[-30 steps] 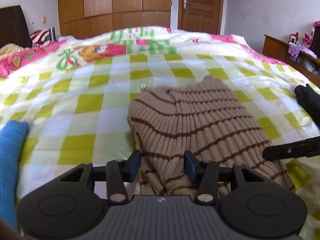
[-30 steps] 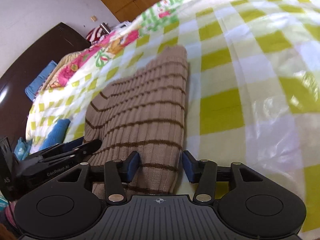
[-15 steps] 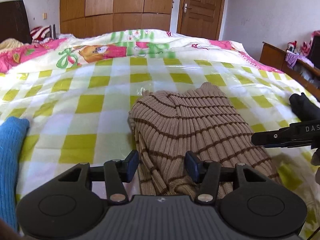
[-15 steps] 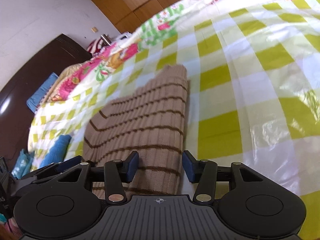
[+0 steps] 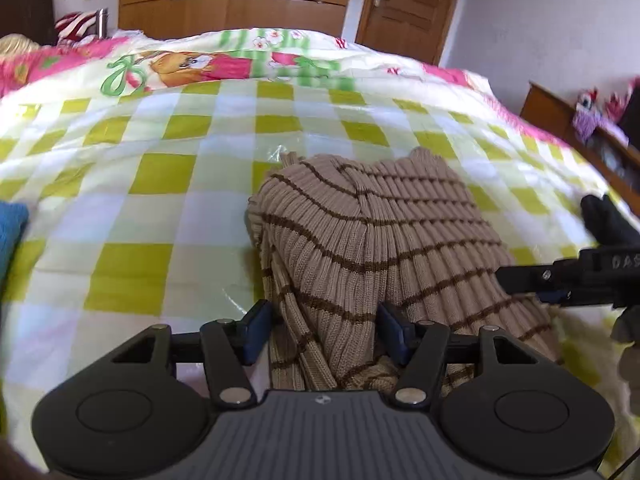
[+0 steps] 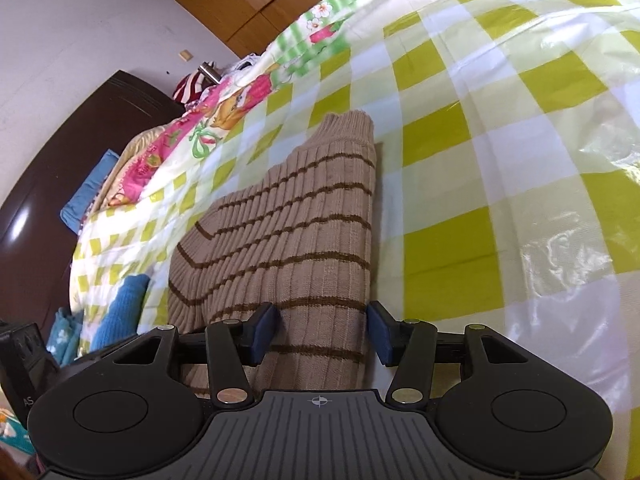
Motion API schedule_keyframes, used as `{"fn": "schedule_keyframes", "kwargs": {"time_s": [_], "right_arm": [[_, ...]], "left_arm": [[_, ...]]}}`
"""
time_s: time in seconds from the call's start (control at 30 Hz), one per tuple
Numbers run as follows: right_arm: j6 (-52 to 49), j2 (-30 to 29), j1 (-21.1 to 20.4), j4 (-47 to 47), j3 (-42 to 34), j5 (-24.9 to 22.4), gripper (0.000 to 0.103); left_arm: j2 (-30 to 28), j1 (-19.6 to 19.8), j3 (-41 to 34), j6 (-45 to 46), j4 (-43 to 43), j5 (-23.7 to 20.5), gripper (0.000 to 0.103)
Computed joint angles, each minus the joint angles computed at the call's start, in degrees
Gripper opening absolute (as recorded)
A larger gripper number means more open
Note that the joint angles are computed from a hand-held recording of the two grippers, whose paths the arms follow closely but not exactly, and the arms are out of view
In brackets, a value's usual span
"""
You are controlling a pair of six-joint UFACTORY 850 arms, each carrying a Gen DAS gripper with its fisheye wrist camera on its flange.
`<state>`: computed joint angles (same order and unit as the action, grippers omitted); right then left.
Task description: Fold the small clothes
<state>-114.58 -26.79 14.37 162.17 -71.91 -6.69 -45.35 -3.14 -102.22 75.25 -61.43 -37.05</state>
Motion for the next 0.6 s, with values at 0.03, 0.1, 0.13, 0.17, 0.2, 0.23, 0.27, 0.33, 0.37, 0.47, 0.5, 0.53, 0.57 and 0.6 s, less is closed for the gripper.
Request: {"fn": "schedule_keyframes", "kwargs": {"time_s": [0.03,0.1,0.13,0.17,0.2,0.23,0.27,0.33,0.37,0.47,0.5,0.53,0.57,0.6], "right_arm": [[0.37,0.32,-0.04,-0.77,0.30,-0.40,0.050],[1.93,0.83,-0.30,-3.23,1.05,-1.35,0.050],[4.28,0.64,-0.48,-5.52,1.06,-1.75,0.050],[8.06,0.14,-0.60,-8.61,0.69,-1.95,0.052],[11.38,-0.52,-0.66,-10.96,0.16,-2.20,0.055],[14.41,-1.17,-0.81,-13.45,-0.32,-2.91,0.058],[15.07,-1.75,-0.86,-13.71,-0.80,-3.21,0.059],[15.22,-2.49,-0.89,-13.09,-1.51,-3.82,0.061],[15.30,-2.82,-0.85,-13.06,-1.86,-4.10,0.062],[17.33,-3.19,-0.80,-13.96,-2.29,-4.09,0.052],[18.16,-2.92,-0.80,-14.86,-2.13,-3.94,0.047],[17.96,-2.43,-0.75,-14.86,-1.77,-3.73,0.039],[18.87,-1.81,-0.73,-16.00,-1.27,-3.95,0.035],[21.22,-1.10,-0.73,-18.64,-0.76,-4.14,0.034]], "left_arm": [[0.34,0.26,0.46,1.17,-0.74,-0.30,0.072],[0.02,0.33,0.23,0.96,0.63,-0.90,0.073],[-0.38,0.23,-0.08,0.31,0.84,-0.96,0.074],[-0.93,0.13,-0.69,-0.80,0.93,-1.26,0.075],[-1.54,0.04,-1.53,-1.95,1.04,-1.75,0.076],[-2.10,-0.08,-2.38,-3.15,1.40,-2.17,0.076],[-2.58,-0.19,-3.10,-4.10,1.61,-2.50,0.076],[-2.86,-0.33,-3.33,-5.26,1.33,-2.57,0.074],[-2.56,-0.33,-2.78,-4.68,0.81,-2.56,0.071],[-1.26,-0.16,-0.70,-2.97,-0.70,-2.44,0.064],[-0.93,-0.02,-0.28,-3.05,-0.80,-2.82,0.062],[-0.53,0.08,0.17,-2.90,-0.82,-3.09,0.059],[-0.09,0.13,0.61,-2.83,-0.58,-3.39,0.057],[0.58,0.18,1.41,-2.50,-0.52,-3.66,0.056]]}}
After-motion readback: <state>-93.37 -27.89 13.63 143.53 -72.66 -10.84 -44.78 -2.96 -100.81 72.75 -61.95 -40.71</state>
